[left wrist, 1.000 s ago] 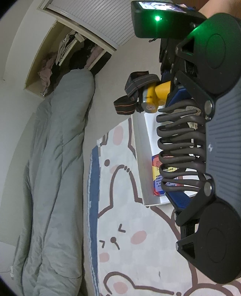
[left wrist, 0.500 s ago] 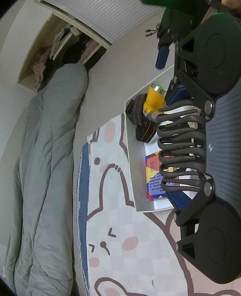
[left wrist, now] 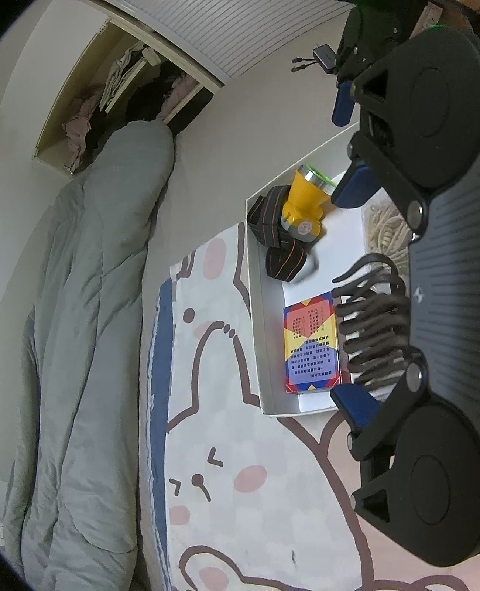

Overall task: Organize objects
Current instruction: 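Open both grippers to drop the headlamp and spring into the box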

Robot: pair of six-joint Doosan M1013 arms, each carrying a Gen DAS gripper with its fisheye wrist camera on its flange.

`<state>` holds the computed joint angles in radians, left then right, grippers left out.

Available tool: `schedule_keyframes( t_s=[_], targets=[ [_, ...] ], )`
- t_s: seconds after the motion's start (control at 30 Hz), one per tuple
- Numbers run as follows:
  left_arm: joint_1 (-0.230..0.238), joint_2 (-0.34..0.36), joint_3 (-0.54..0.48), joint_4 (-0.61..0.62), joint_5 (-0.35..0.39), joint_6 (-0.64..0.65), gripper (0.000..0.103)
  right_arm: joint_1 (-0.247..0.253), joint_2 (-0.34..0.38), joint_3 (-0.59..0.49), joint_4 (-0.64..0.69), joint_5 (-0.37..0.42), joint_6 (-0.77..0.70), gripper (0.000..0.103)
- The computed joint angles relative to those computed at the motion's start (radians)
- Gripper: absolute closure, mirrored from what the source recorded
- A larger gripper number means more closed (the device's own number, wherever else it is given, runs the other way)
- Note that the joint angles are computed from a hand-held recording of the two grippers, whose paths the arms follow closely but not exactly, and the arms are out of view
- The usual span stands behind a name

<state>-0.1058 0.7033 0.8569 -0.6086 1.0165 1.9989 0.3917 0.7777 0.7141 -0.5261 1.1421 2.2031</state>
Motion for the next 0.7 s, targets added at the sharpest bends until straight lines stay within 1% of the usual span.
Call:
schedule_keyframes(
  t_s=[0.17, 0.27, 0.5, 0.7],
  targets=[
    [0.0, -0.02, 0.022, 0.017, -0.02, 0.028, 0.003, 0.003, -0.003, -0.001, 0.014, 0.009, -0.013, 0.024],
    [0.002, -0.035, 0.038, 0.031, -0.037, 0.05, 0.003, 0.006, -0.01, 0.003, 0.008, 0.011, 0.005, 0.024],
    [0.011, -0.069, 0.066, 0.057, -0.074, 0.037, 0.003, 0.011, -0.046, 0.042, -0.005, -0.015, 0.093, 0.024],
    [0.016, -0.106, 0.099, 0.084, -0.113, 0.056, 0.003, 0.02, -0.082, 0.075, -0.007, -0.05, 0.136, 0.023]
  ],
)
